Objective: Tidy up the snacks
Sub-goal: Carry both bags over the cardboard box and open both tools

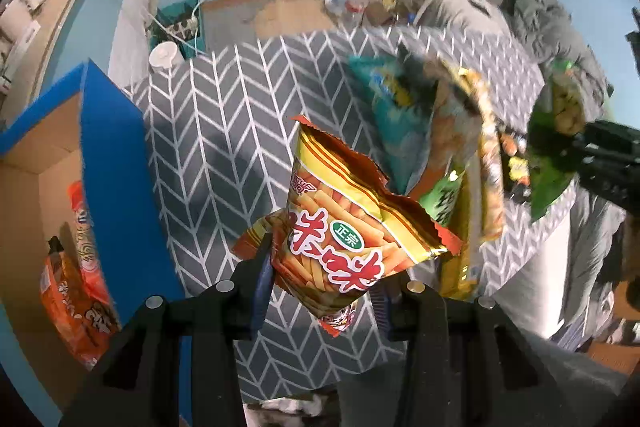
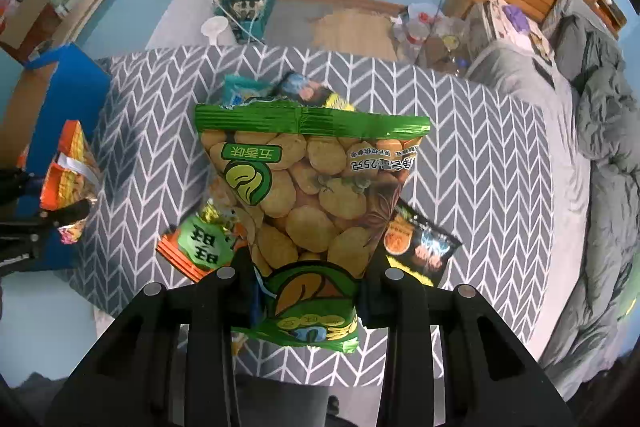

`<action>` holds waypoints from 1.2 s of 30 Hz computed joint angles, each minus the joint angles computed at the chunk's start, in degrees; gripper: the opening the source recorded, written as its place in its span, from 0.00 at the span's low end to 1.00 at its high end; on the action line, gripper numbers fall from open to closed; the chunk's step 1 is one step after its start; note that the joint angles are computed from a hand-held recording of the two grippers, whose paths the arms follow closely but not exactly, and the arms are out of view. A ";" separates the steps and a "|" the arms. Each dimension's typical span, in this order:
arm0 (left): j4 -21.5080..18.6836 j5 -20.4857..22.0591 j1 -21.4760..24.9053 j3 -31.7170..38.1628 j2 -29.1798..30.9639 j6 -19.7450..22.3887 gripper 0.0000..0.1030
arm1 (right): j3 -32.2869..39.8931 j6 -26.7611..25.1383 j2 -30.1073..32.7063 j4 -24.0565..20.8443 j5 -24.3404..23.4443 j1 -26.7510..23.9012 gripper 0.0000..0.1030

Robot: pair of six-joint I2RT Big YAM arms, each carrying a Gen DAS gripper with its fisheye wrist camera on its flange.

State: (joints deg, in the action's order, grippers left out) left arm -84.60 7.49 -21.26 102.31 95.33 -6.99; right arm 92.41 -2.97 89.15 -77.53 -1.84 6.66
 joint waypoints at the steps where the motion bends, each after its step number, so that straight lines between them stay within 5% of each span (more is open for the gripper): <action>1: 0.10 0.06 0.00 0.36 -0.16 -0.42 0.42 | 0.61 -0.27 0.23 -0.06 -0.09 0.08 0.32; 36: -0.82 -3.09 6.64 5.43 -5.88 -8.97 0.42 | 24.85 -7.48 11.98 -5.33 -7.07 12.31 0.32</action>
